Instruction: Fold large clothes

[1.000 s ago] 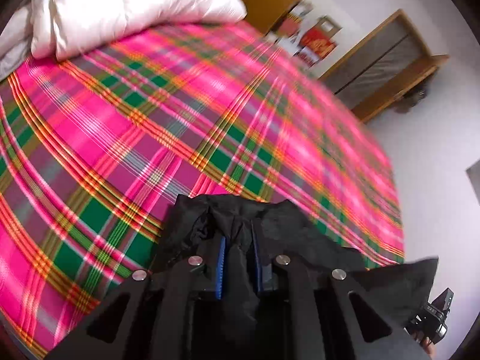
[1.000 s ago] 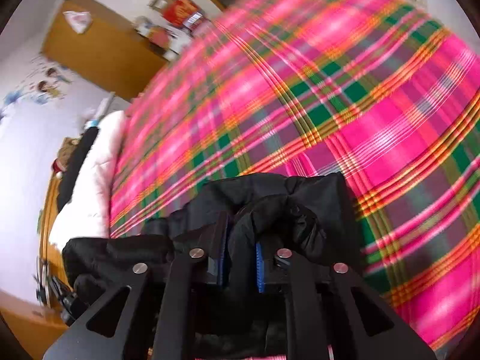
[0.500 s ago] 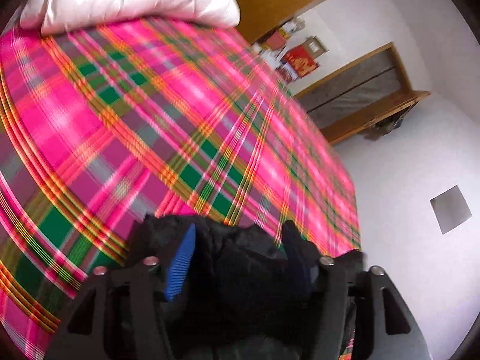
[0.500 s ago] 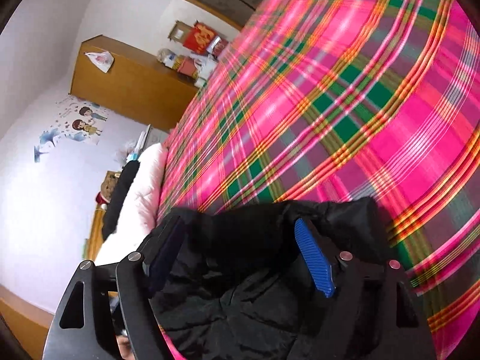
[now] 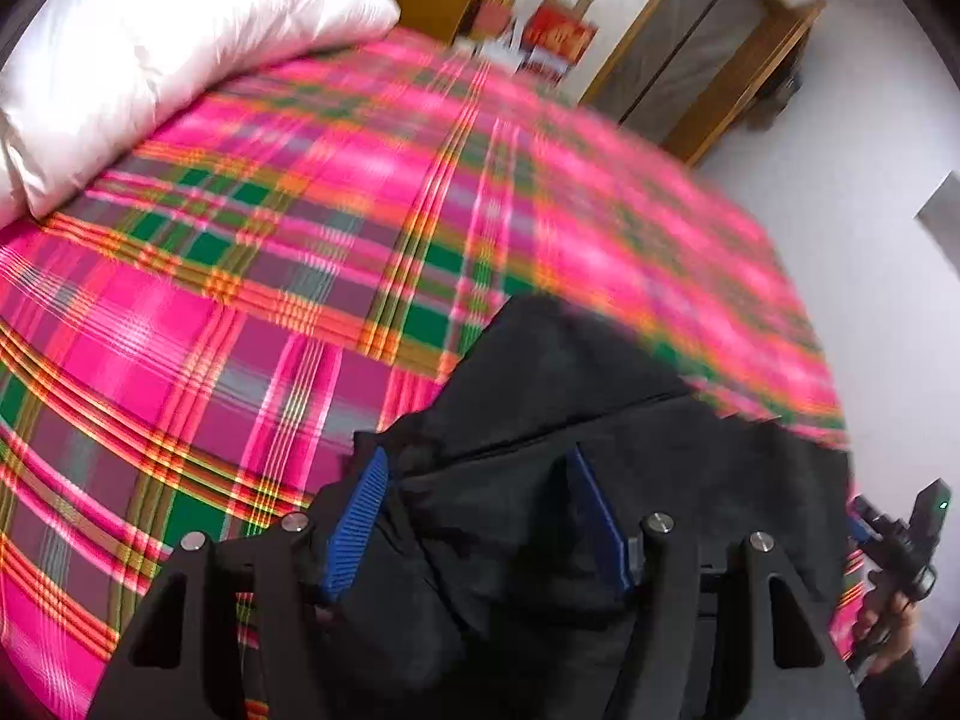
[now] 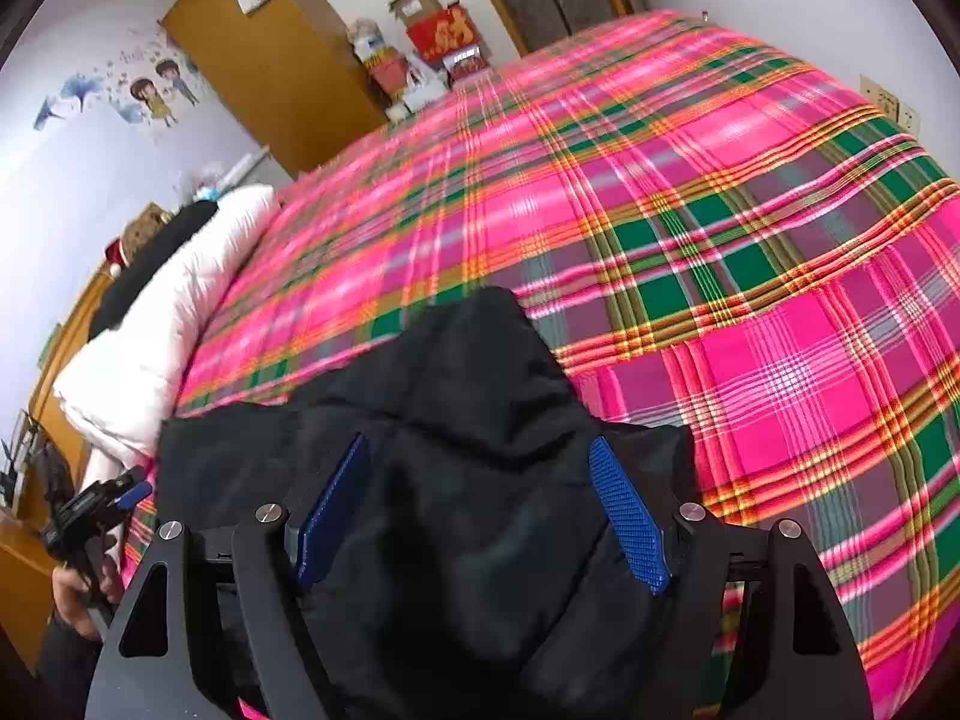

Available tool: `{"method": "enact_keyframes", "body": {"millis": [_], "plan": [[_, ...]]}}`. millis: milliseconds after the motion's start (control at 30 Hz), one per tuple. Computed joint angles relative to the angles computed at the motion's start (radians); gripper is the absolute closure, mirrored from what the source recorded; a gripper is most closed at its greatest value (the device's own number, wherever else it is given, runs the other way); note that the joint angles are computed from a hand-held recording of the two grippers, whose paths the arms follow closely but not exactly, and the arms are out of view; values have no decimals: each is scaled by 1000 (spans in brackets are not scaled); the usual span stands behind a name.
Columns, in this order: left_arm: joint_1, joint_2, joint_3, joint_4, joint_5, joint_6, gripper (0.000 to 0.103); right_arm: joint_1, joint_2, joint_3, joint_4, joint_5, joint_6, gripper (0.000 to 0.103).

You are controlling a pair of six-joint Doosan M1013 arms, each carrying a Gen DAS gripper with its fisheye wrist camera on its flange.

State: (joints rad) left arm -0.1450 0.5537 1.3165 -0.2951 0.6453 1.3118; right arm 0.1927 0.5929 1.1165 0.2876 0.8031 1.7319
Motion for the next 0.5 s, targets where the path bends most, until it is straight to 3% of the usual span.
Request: {"method": "enact_keyframes", "body": {"millis": [100, 133, 167, 233, 400, 500], "plan": [[-4, 33, -30, 2, 32, 3, 43, -1, 36, -50, -11, 81, -5, 28], [-13, 30, -22, 48, 5, -11, 47, 9, 41, -60, -71, 82, 20, 50], [-23, 27, -15, 105, -22, -38, 61, 13, 45, -66, -100, 83, 35, 61], [-40, 31, -13, 248, -47, -144, 69, 23, 59, -83, -162, 82, 72, 77], [-51, 65, -3, 391, -60, -346, 72, 43, 124, -136, -266, 144, 97, 77], [-64, 65, 11, 479, -82, -417, 72, 55, 136, -131, -317, 134, 97, 77]]}}
